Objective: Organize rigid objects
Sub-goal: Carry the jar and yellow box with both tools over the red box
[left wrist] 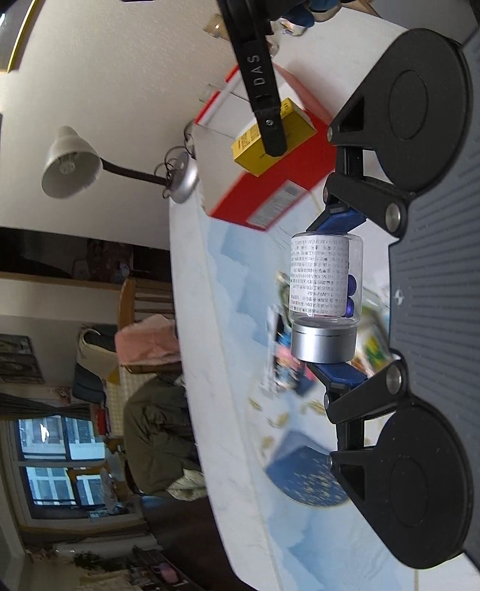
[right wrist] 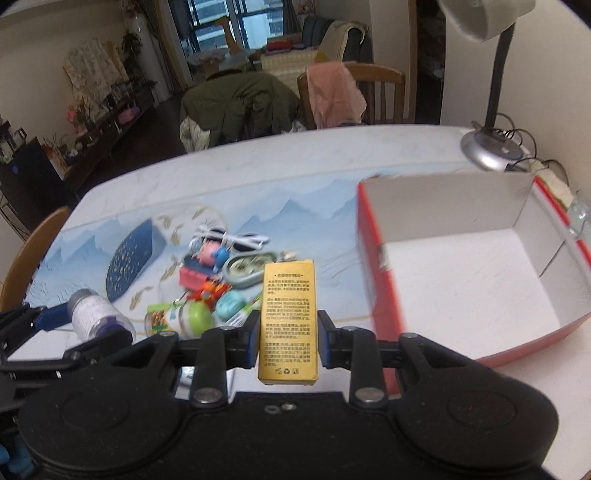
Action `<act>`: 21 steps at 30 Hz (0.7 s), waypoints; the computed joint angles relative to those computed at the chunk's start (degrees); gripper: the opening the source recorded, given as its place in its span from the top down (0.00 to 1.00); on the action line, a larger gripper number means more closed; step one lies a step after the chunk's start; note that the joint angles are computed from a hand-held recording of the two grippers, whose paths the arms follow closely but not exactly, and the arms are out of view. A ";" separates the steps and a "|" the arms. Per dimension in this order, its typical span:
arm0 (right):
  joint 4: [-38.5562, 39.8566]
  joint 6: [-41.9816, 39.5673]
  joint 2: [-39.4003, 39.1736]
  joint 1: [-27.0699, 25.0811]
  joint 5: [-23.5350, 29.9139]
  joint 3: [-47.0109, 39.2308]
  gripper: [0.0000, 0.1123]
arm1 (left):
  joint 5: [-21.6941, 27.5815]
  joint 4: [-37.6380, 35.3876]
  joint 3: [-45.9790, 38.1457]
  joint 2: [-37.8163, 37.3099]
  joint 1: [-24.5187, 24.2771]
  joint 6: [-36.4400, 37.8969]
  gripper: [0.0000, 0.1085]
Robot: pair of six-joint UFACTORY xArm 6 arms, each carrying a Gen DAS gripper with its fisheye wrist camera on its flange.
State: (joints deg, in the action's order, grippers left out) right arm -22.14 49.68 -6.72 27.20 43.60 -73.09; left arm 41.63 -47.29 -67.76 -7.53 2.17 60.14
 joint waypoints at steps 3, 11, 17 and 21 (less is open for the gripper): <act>0.33 -1.94 -2.83 -2.61 -1.01 2.37 0.75 | -1.62 1.39 -1.76 0.67 -3.31 -2.86 0.37; 4.73 -10.76 -9.15 -12.17 -4.15 9.00 0.74 | -6.10 7.31 -7.55 4.95 -13.53 -12.27 0.37; 9.96 -18.06 -11.19 -19.31 -6.29 12.89 0.74 | -8.14 12.86 -12.81 10.36 -20.84 -19.56 0.37; 13.07 -22.64 -11.43 -23.28 -7.25 14.52 0.74 | -7.67 16.08 -17.12 15.01 -24.27 -23.58 0.37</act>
